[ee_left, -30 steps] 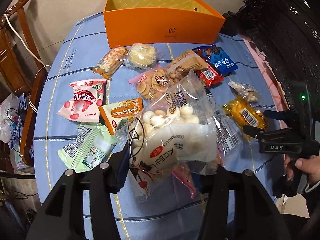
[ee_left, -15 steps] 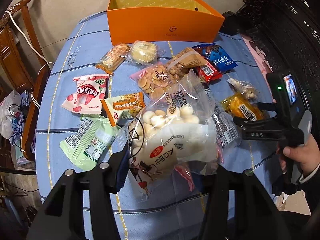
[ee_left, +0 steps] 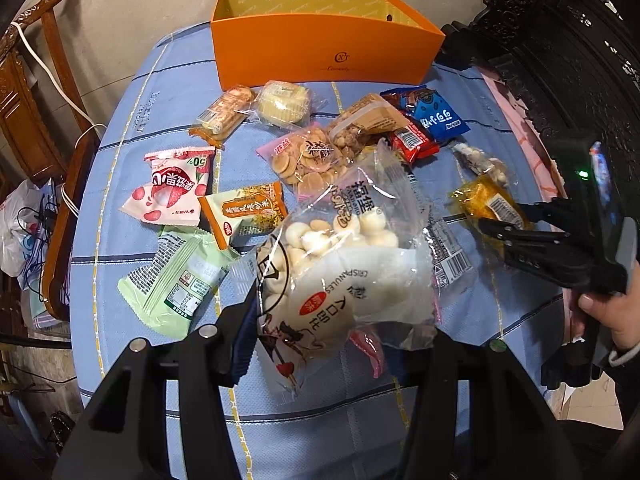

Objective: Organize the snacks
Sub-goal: 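Grasp the white round-snack bag with the left tool while the right tool grasps the yellow bread bag, then carry both bags over the orange box and open both tools to drop them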

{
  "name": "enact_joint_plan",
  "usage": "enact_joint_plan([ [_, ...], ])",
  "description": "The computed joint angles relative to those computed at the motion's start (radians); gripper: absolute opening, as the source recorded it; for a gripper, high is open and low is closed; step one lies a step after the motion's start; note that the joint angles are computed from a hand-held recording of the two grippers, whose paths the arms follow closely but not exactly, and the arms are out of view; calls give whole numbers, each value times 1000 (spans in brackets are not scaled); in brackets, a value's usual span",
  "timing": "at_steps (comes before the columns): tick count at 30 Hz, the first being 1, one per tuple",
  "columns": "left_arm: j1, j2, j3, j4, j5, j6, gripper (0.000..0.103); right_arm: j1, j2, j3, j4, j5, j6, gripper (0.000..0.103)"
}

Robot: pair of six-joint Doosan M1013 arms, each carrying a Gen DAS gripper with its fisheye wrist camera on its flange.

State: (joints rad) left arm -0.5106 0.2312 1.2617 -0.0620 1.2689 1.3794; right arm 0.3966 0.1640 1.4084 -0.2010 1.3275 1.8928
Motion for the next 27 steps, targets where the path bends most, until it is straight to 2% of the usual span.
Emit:
enact_joint_plan([
  [9,11,4,-21,-19,-17,22,51,32,-25,-72,-33,-55,-27,44],
  [15,27,33,-90,-29,-35,25,51,27,5,-161,-67,-102,-47,44],
  [21,43,126,-274,-11,-32,19,51,4,79,-302,-79,-141,-65,44],
  [24,51,203,-415,11,-18,2,51,-18,126,-381,-75,-162,-61,44],
  [27,53,294,-572,55,29,-20,51,-39,175,-458,-75,-171,-50,44],
])
